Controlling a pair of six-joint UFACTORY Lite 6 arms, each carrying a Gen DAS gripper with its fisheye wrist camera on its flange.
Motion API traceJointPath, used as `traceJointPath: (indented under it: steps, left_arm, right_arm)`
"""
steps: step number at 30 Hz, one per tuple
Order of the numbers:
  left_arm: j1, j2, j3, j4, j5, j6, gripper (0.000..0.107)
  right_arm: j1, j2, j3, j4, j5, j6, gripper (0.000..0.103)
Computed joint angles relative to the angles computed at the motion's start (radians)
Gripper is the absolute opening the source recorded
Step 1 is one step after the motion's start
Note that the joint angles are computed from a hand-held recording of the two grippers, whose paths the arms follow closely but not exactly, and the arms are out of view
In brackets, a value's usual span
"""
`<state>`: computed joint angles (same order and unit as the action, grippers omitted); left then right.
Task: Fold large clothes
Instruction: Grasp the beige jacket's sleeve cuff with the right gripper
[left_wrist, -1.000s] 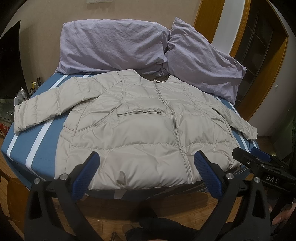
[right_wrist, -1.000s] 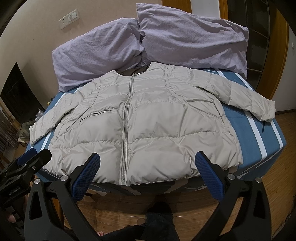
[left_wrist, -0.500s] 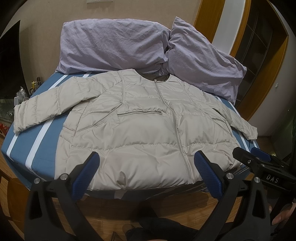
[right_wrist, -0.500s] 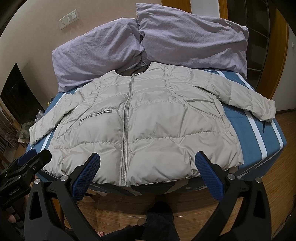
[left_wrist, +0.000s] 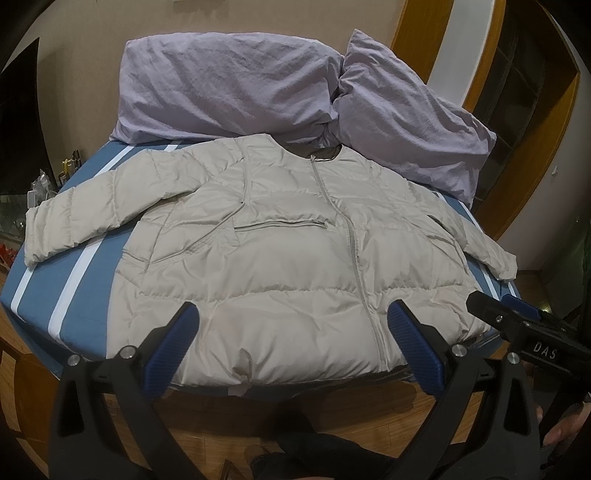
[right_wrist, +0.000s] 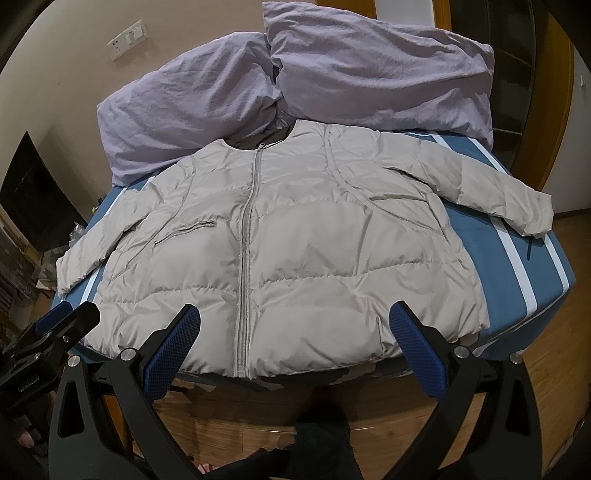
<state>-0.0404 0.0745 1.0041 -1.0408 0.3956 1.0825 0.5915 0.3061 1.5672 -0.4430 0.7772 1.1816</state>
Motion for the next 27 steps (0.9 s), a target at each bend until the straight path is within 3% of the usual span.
traceJointPath:
  steps: [6, 14, 27]
  left_arm:
    - [0.004, 0.104, 0.083, -0.026, -0.017, 0.0, 0.101]
    - [-0.017, 0.264, 0.269, 0.116, -0.038, -0.158, 0.101]
    - [-0.068, 0.624, 0.729, 0.468, 0.004, -0.545, 0.101]
  right_arm:
    - [-0.07, -0.008, -0.04, -0.003, -0.079, 0.024, 0.102]
    - [-0.232, 0.025, -0.07, 0.006, -0.147, 0.014, 0.102]
    - [-0.739, 0.098, -0.11, 0.08, -0.202, -0.068, 0.102]
